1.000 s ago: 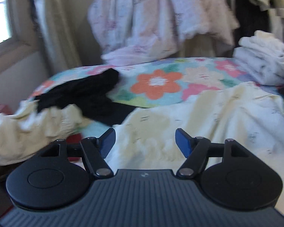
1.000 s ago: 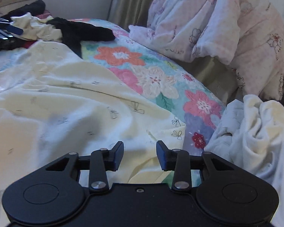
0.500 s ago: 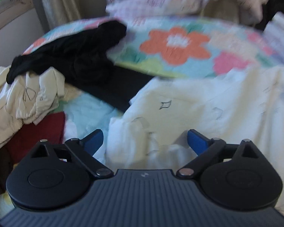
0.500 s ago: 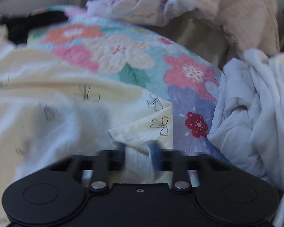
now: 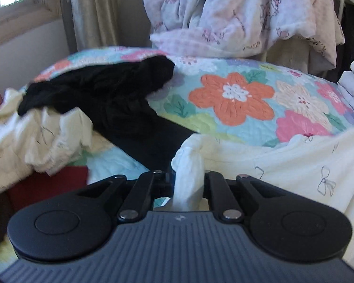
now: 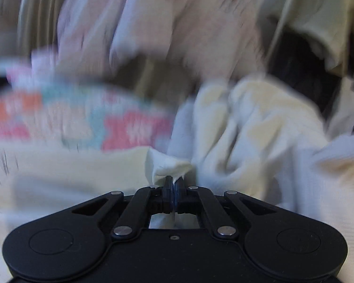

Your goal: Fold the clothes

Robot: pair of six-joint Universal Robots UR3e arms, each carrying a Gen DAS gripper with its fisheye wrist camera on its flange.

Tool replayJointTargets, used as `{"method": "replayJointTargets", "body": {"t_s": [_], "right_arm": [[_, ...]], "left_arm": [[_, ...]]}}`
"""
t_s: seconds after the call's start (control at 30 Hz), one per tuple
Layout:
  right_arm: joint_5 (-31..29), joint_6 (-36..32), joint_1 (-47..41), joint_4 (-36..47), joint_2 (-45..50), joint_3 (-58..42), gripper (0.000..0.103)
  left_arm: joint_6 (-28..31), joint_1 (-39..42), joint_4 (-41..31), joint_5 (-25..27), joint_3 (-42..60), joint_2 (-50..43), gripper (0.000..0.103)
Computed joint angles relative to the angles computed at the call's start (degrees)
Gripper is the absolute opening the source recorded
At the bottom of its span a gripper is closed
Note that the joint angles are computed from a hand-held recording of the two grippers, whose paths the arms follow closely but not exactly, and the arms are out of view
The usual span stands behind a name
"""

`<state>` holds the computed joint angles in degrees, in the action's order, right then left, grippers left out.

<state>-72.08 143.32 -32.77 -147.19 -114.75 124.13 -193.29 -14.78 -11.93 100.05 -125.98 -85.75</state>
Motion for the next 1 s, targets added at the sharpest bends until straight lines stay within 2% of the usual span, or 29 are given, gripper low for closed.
{"method": "replayJointTargets", "body": {"t_s": [0.03, 0.07, 0.13, 0.17, 0.2, 0.23, 0.3, 0.33, 0.43, 0.5, 0.57, 0.67, 0.73, 0.83, 0.87, 0.97, 1.0], "right_arm": [[-1.49, 1.93, 1.29, -2.27, 2.49, 0.52, 0.001], [-0.72, 3.2, 1.28, 0.25, 3.88, -0.47, 0.002], [3.7, 4.46, -0.93, 7.57, 2.91, -1.77, 0.017], [6.92, 4.41, -2.89, 12.23, 1.07, -2.21, 0.023], [9.42, 4.26, -4.49, 16.52, -0.88, -2.63, 0.038], [8.16, 4.55, -4.01, 17.61, -4.09, -2.39, 0.047], [6.9, 6.64, -3.25, 21.38, -10.35, -3.25, 0.051], [10.17, 5.84, -4.92, 27.65, -13.37, -5.33, 0.051], [26.76, -0.35, -11.79, 57.18, -17.28, -15.63, 0.056], [34.17, -6.63, -11.38, 76.17, -14.67, -22.12, 0.056], [38.38, -6.42, -7.84, 83.01, -13.5, -22.69, 0.056], [42.78, -11.86, -3.65, 93.65, -11.43, -22.3, 0.056], [42.97, -13.11, -1.44, 91.64, -12.88, -19.72, 0.056], [41.92, -6.66, 1.75, 80.3, -16.22, -12.3, 0.057], [41.75, -6.33, 3.0, 78.45, -16.44, -10.34, 0.057], [39.54, -1.39, 9.6, 67.59, -15.81, -4.53, 0.057], [38.62, 0.06, 11.72, 64.68, -15.4, -3.43, 0.057]], "left_arm": [[-0.31, 1.08, -0.23, -2.1, -0.48, 0.18, 0.009], [-0.71, 2.33, 0.11, -4.65, -1.46, 0.66, 0.009], [-1.89, 4.04, 2.27, -8.51, -4.07, 1.91, 0.009], [-2.01, 3.35, 4.09, -7.87, -4.92, 1.96, 0.008], [-1.47, 2.4, 6.6, -7.1, -5.59, 1.44, 0.008], [-0.95, 1.37, 9.09, -6.44, -6.32, 1.2, 0.008], [-1.92, -0.5, 11.02, -6.63, -8.4, 3.45, 0.007], [-2.88, -0.8, 12.13, -8.5, -10.13, 5.34, 0.007], [-5.47, -0.58, 19.11, -17.86, -16.86, 11.03, 0.007], [-4.38, -0.78, 18.58, -26.27, -17.9, 13.62, 0.008], [-2.77, -7.13, 14.2, -24.43, -13.68, 11.54, 0.008], [-1.2, -18.12, 6.02, -17.96, -6.55, 5.88, 0.009], [-0.94, -23.91, 0.96, -13.91, -2.78, 2.62, 0.01], [-1.42, -28.83, -2.78, -9.87, -0.64, 0.19, 0.01], [-2.07, -29.85, -3.01, -8.46, -0.38, -0.32, 0.01], [-4.79, -30.75, -4.28, -7.17, -0.09, 0.1, 0.01], [-5.72, -30.92, -4.84, -6.91, 0.09, 0.47, 0.015]]}}
